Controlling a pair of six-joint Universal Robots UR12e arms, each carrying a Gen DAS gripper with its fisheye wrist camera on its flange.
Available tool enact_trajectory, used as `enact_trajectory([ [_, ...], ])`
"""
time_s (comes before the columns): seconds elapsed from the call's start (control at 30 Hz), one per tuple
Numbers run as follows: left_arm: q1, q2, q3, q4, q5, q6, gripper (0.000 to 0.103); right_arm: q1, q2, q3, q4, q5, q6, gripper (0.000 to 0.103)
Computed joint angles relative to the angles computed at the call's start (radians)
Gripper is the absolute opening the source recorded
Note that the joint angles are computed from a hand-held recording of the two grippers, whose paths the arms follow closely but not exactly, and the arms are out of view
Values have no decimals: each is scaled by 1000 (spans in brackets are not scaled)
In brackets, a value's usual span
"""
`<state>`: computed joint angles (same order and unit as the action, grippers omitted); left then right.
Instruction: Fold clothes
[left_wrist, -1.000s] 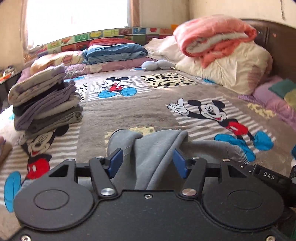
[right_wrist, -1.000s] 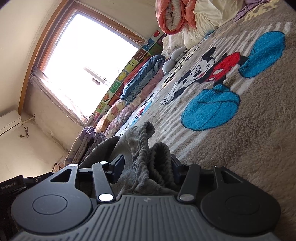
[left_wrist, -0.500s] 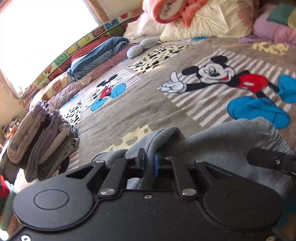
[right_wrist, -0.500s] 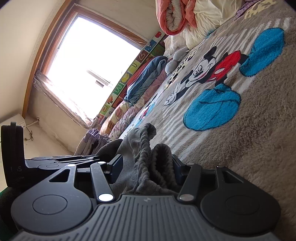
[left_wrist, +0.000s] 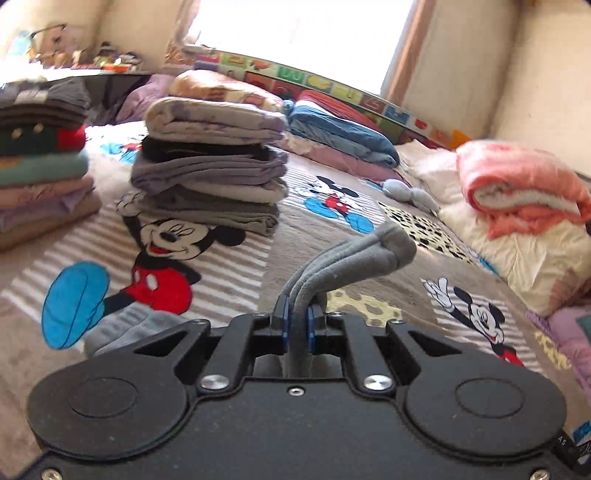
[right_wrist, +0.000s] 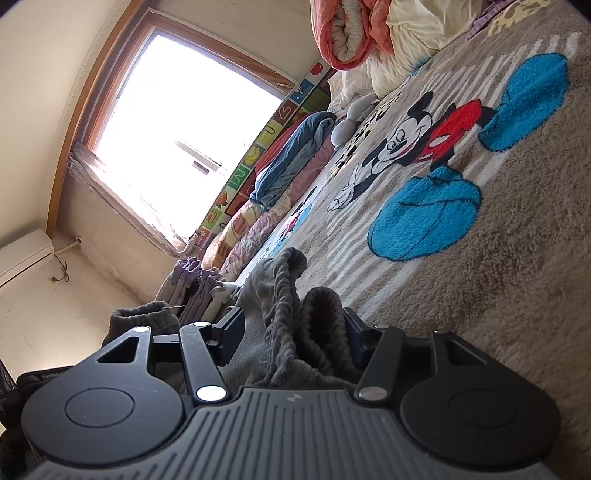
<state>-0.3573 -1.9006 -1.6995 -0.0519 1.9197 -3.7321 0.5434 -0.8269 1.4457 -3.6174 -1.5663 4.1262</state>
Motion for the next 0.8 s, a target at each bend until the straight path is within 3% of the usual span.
enact_trajectory([
  [0.23,76,55,-160,68,-103,-338,8,0,-2,0,10,0,-8,56],
  [0.37,88,64,-217,108,-116,-461,24,0,-3,0,19,0,-13,56],
  [0.5,86,80,-223,119,-66,-465,25,0,-3,-2,25,0,-17,56],
  [0.6,71,88,-211,97,33,-383,25,1,-3,-3,27,-1,-17,56],
  [0.8,73,91,-210,91,85,-312,26,0,-3,-5,30,1,-14,56],
])
